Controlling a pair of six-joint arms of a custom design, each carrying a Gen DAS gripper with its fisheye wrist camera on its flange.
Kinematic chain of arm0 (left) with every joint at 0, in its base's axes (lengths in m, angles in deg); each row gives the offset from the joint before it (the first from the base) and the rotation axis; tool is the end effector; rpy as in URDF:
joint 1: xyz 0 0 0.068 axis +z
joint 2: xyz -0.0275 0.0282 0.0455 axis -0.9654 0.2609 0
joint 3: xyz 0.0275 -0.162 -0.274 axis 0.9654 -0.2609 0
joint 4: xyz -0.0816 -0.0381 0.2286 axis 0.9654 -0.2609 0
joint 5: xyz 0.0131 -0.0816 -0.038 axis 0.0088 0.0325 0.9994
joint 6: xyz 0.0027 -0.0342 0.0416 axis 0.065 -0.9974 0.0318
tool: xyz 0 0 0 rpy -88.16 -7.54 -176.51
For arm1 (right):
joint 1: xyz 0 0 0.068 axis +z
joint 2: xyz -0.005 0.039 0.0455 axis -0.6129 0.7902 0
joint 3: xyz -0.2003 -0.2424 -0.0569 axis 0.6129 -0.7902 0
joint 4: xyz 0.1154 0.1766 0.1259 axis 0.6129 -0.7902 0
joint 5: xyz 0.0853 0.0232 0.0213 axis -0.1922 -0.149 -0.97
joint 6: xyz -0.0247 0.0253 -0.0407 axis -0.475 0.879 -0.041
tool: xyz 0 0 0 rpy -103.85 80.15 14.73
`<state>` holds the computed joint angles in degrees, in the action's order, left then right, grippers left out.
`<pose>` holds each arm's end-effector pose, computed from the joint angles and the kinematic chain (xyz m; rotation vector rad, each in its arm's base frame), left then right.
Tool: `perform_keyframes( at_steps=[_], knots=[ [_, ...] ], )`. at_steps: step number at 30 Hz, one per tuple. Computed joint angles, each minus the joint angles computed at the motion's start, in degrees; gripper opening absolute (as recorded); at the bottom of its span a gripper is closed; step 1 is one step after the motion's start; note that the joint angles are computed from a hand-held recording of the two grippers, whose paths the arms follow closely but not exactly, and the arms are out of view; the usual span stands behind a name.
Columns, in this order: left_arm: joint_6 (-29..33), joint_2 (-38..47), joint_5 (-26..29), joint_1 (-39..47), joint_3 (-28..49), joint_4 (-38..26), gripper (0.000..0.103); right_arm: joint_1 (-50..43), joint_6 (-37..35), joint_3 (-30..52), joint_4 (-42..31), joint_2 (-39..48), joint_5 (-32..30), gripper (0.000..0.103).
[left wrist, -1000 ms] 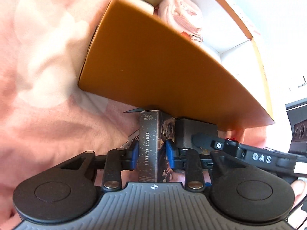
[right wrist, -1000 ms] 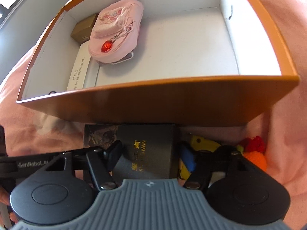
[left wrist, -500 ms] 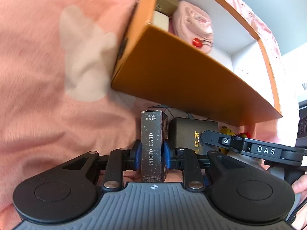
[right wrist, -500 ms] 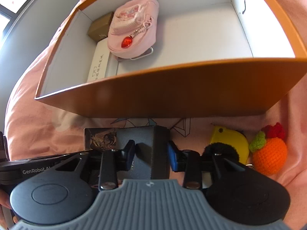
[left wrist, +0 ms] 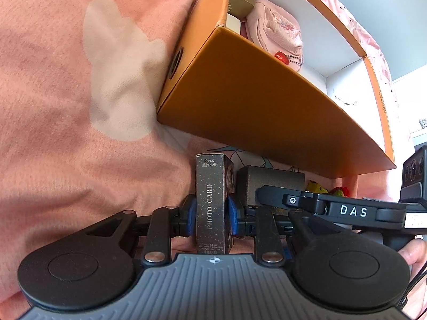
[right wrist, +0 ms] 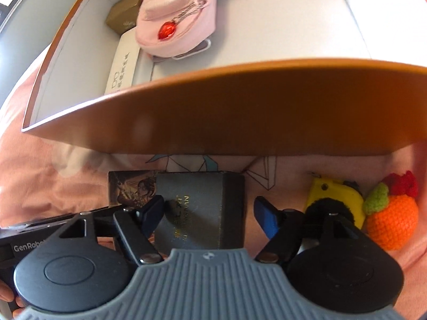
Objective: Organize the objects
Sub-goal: 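Lift both boxes and carry them over the shoebox with both tools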
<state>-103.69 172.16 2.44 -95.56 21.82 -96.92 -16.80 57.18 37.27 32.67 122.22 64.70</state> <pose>0.3062 -0.1295 0.1352 0.1002 2.8538 -0.6867 0.2971 0.1243 0.1167 0.2336 2.8265 0.6176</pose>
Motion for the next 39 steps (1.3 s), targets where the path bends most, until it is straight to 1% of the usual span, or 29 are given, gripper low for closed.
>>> perform_keyframes(
  at_steps=[1,3,4,5,6,9,14,16,19,22,29,35,39],
  knots=[
    [-0.12,0.13,0.65,0.23,-0.18,0.45,0.028,-0.06,-0.09,-0.51,0.51,-0.47,-0.15,0.067],
    [-0.44,0.88,2.15,0.61,-0.25,0.80,0.028,-0.44,0.23,-1.90,1.62,-1.99,-0.46,0.059],
    [-0.49,1.15,2.39,0.56,-0.27,0.97,0.028,-0.77,0.43,-2.82,2.18,-3.06,-0.61,0.053],
    [-0.71,1.30,2.33,0.32,-0.54,1.67,0.027,-1.10,0.62,-3.70,2.70,-4.14,-0.88,0.051],
    [-1.14,1.10,2.21,0.20,-0.98,2.41,0.027,-1.44,0.81,-4.61,3.29,-5.29,-1.31,0.046],
    [-1.13,0.11,1.91,0.15,-1.69,3.12,0.026,-1.83,1.00,-6.32,3.29,-8.60,-2.18,0.041],
    [-0.17,-3.31,0.23,-0.59,-2.70,2.34,0.025,-1.72,-0.39,-8.44,2.62,-14.40,-3.01,0.041],
    [0.91,-5.70,-0.53,-0.75,-3.10,1.27,0.025,-3.10,-2.62,-9.02,1.31,-17.33,-3.59,0.041],
    [2.59,-9.39,-0.49,-0.64,-3.30,-1.08,0.025,-2.19,-3.55,-8.21,-1.30,-21.09,-2.47,0.041],
    [3.83,-13.26,0.73,0.12,-3.47,-2.83,0.025,-0.74,-3.74,-7.27,-3.16,-24.47,-1.00,0.041],
    [5.29,-20.28,6.50,2.16,-1.46,-5.64,0.025,-3.44,-4.71,-5.13,-7.90,-33.63,-2.98,0.041],
    [4.29,-19.33,6.11,1.66,4.35,-4.41,0.025,-7.24,-6.26,-0.62,-10.76,-36.80,-2.16,0.041],
    [2.85,-16.28,5.48,2.15,8.06,-2.20,0.025,-9.61,-6.57,2.86,-9.88,-33.14,-1.53,0.041]
  ],
)
